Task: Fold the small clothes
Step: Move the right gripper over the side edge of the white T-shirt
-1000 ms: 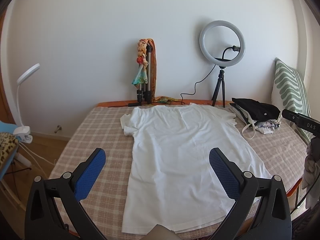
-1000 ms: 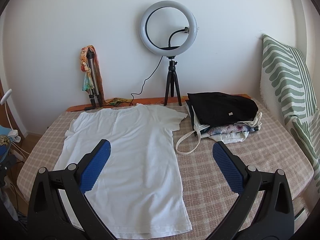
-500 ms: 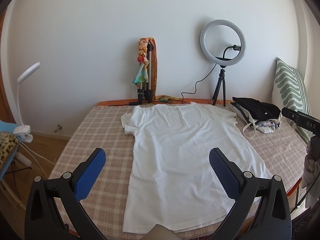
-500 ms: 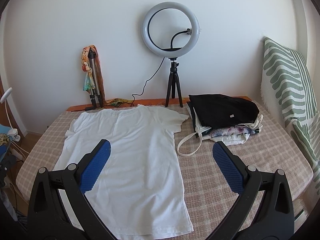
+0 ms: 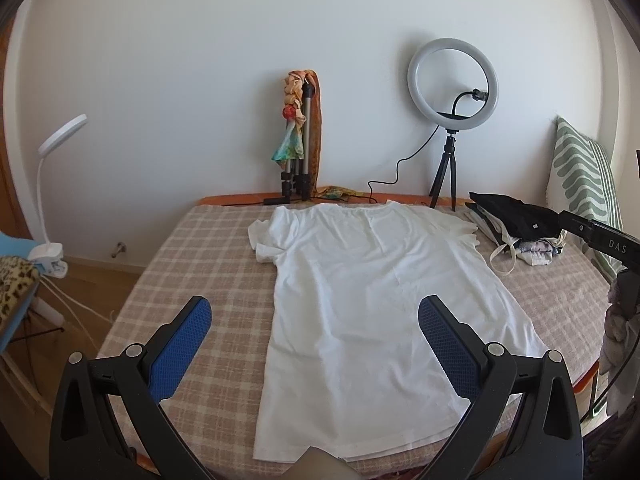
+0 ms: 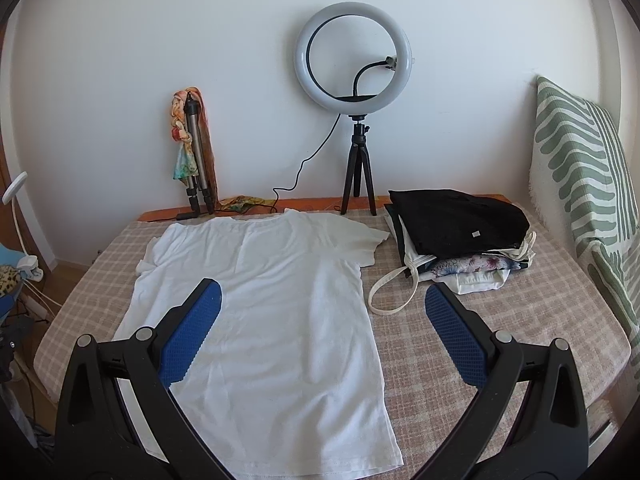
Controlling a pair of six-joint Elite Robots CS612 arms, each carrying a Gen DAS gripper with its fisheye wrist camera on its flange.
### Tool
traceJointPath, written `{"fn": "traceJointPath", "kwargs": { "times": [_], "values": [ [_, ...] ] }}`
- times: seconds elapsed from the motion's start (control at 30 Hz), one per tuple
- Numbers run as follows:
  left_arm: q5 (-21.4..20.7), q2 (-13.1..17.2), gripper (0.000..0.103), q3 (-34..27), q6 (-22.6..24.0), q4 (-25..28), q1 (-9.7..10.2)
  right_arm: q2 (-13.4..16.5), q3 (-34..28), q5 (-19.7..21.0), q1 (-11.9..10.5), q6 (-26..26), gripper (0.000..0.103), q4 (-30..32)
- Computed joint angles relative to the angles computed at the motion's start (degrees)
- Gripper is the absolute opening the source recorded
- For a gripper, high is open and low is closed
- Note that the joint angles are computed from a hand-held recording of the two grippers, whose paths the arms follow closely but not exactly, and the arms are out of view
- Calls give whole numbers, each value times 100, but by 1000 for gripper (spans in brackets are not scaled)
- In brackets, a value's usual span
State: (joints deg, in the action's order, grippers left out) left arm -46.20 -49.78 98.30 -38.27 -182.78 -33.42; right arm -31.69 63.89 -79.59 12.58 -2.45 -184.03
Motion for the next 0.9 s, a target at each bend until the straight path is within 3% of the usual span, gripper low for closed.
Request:
{"fn": "traceJointPath", "kwargs": {
  "times": [0.23,0.37,0.53,0.63,0.7,0.83,0.9],
  "values": [
    [-267,-35,103,127,-232,29,102,92,-168,198,96,-202,103,-23],
    [-734,54,103,372,-241,-806,182,144,-344,331,204,-354,103,132],
    [-881,57,102,599,-834,-651,233,209,-699,1106,269,-492,103,764],
    [-1153,85,91,666,-1122,-530,290,356,-1237,1673,313,-723,103,1714],
    [-1346,108,86,716,-1307,-521,331,491,-1611,1823,370,-732,103,2131],
    [-1866,217,75,809,-1593,-889,436,786,-2375,2232,459,-749,103,2840],
    [-2161,276,55,799,-1652,-950,501,960,-2797,2231,534,-819,103,3176]
  ]
}}
